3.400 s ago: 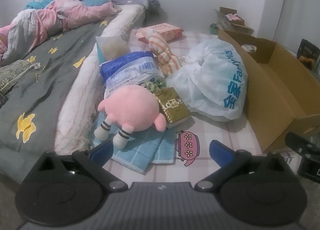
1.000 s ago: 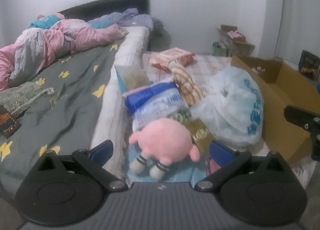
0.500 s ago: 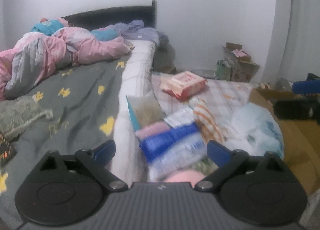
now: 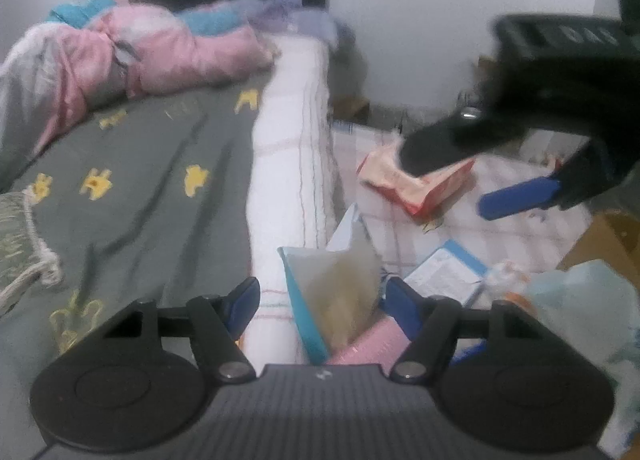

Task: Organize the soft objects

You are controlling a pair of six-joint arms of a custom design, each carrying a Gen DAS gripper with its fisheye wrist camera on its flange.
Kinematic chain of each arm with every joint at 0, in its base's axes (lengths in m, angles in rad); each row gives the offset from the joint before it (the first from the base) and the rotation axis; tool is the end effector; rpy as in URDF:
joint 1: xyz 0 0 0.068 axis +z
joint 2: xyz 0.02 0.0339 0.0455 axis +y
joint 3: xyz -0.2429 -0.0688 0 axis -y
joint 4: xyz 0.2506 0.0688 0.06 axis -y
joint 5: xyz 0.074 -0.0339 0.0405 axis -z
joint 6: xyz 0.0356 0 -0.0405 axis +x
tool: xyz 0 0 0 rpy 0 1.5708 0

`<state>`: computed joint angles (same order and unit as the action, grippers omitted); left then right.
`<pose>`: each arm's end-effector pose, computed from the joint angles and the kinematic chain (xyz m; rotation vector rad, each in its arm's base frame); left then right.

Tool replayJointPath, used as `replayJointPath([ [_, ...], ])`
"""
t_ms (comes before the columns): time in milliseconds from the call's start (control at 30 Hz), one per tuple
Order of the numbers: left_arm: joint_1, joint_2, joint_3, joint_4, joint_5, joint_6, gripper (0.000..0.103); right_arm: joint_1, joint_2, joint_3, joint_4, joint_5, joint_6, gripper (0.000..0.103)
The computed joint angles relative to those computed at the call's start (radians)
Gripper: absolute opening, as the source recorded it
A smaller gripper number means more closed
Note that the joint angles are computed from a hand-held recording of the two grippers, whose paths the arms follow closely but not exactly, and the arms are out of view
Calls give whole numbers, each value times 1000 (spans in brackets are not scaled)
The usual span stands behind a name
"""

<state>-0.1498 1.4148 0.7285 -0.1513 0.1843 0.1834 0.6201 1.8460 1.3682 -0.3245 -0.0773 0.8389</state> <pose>0.2829 -0.0493 0.1601 0.4816 2.3510 -0.2061 0.3339 0.2418 0.2066 0.2355 2.5045 0.7504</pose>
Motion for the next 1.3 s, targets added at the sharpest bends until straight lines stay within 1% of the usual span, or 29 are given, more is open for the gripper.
replayJointPath([
  [67,-12,128,86,-2,-19,15,76,-36,118,93,-7,-49,6,94],
  [133,-21,223,152,-3,-35,16,76,-68,240,200,-34,-90,12,92],
  [167,-19,253,172,-5,-35,19,75,-81,282,230,-40,-111,21,91],
  [233,-16,314,212,-12,-30,22,69,-106,371,288,-36,-154,55,84],
  [267,-13,339,230,-20,-20,15,63,-116,399,298,-25,-179,71,82],
  [300,-6,349,233,-17,-4,4,57,-128,424,305,-11,-206,84,79],
  [333,4,352,229,-9,18,-6,54,-132,441,309,3,-221,92,77],
  [400,11,351,223,2,49,-26,43,-134,471,316,31,-238,99,74],
  [433,9,345,212,19,51,-40,41,-133,468,298,51,-244,104,71],
  [500,5,319,179,60,61,-57,32,-132,466,293,64,-266,116,66],
  [567,-10,275,143,98,41,-67,30,-128,445,277,75,-270,126,62],
  [633,-24,201,89,145,15,-61,29,-124,404,251,89,-270,138,57],
  [700,-31,110,41,156,-2,-41,29,-122,343,206,114,-270,152,55],
  [767,-30,-16,-17,139,-2,-15,29,-118,271,148,146,-266,167,55],
  [833,-37,-153,-70,88,-20,16,29,-108,180,61,198,-269,187,55],
  [900,-44,-292,-117,17,-23,49,29,-88,84,-35,251,-272,202,55],
  [967,-40,-450,-171,-75,-5,76,30,-62,4,-117,286,-267,215,53],
  [1100,-71,-803,-295,-284,-33,130,30,25,-152,-321,374,-239,264,45],
  [1133,-74,-871,-314,-334,-32,140,30,50,-184,-362,389,-227,278,43],
  [1167,-85,-939,-335,-385,-37,144,30,77,-218,-403,401,-212,293,42],
  [1200,-93,-1002,-356,-434,-40,146,30,105,-252,-450,418,-195,311,39],
  [1233,-125,-1082,-381,-490,-63,138,30,136,-286,-501,440,-177,331,37],
  [1300,-165,-1195,-416,-577,-91,125,30,185,-332,-588,487,-138,371,35],
])
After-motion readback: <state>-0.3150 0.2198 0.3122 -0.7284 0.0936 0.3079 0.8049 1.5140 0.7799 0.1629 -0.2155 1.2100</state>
